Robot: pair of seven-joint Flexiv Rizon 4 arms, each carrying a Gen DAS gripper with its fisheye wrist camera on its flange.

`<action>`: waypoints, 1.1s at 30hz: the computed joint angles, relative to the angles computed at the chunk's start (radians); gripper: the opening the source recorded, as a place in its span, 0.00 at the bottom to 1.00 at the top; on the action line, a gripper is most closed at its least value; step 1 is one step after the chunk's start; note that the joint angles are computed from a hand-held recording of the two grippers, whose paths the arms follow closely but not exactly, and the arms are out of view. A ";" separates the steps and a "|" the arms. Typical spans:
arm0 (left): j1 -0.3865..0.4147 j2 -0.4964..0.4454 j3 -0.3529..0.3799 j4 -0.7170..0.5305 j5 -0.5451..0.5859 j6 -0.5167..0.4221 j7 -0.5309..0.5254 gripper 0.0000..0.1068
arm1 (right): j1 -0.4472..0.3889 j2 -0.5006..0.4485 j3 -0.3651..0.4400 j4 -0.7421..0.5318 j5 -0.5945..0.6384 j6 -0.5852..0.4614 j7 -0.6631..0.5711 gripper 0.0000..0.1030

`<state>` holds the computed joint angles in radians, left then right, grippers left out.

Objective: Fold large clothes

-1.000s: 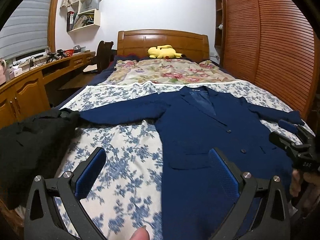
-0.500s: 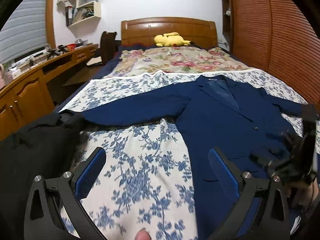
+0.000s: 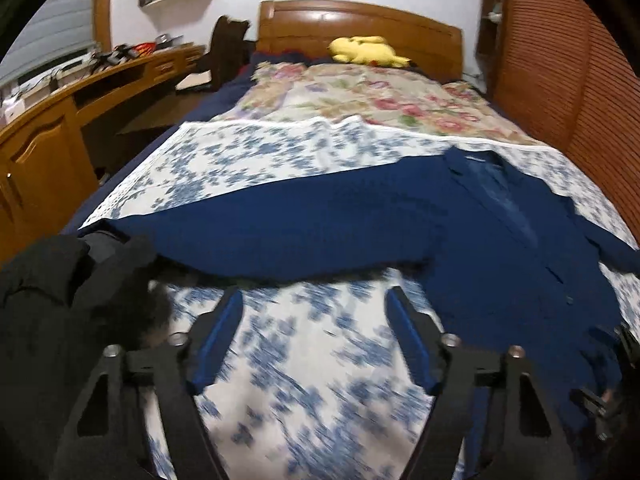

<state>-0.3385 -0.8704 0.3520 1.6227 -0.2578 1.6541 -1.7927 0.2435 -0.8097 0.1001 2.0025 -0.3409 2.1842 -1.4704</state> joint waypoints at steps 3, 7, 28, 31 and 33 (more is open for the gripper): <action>0.031 -0.031 -0.003 -0.031 -0.020 -0.026 -0.016 0.56 | 0.005 -0.005 -0.002 -0.013 0.001 -0.011 0.002 1.00; 0.030 -0.087 0.062 -0.099 -0.013 -0.107 -0.064 0.50 | 0.012 -0.004 -0.004 -0.013 0.006 -0.018 -0.002 1.00; 0.215 -0.135 -0.143 -0.207 0.052 -0.176 -0.178 0.50 | -0.009 -0.014 0.011 -0.021 -0.017 -0.012 0.005 1.00; 0.168 -0.154 -0.065 -0.263 0.094 -0.269 -0.214 0.22 | -0.015 -0.016 0.013 -0.021 -0.025 -0.009 0.009 1.00; 0.175 -0.158 -0.077 -0.276 0.103 -0.277 -0.201 0.11 | -0.016 -0.016 0.013 -0.020 -0.028 -0.009 0.011 1.00</action>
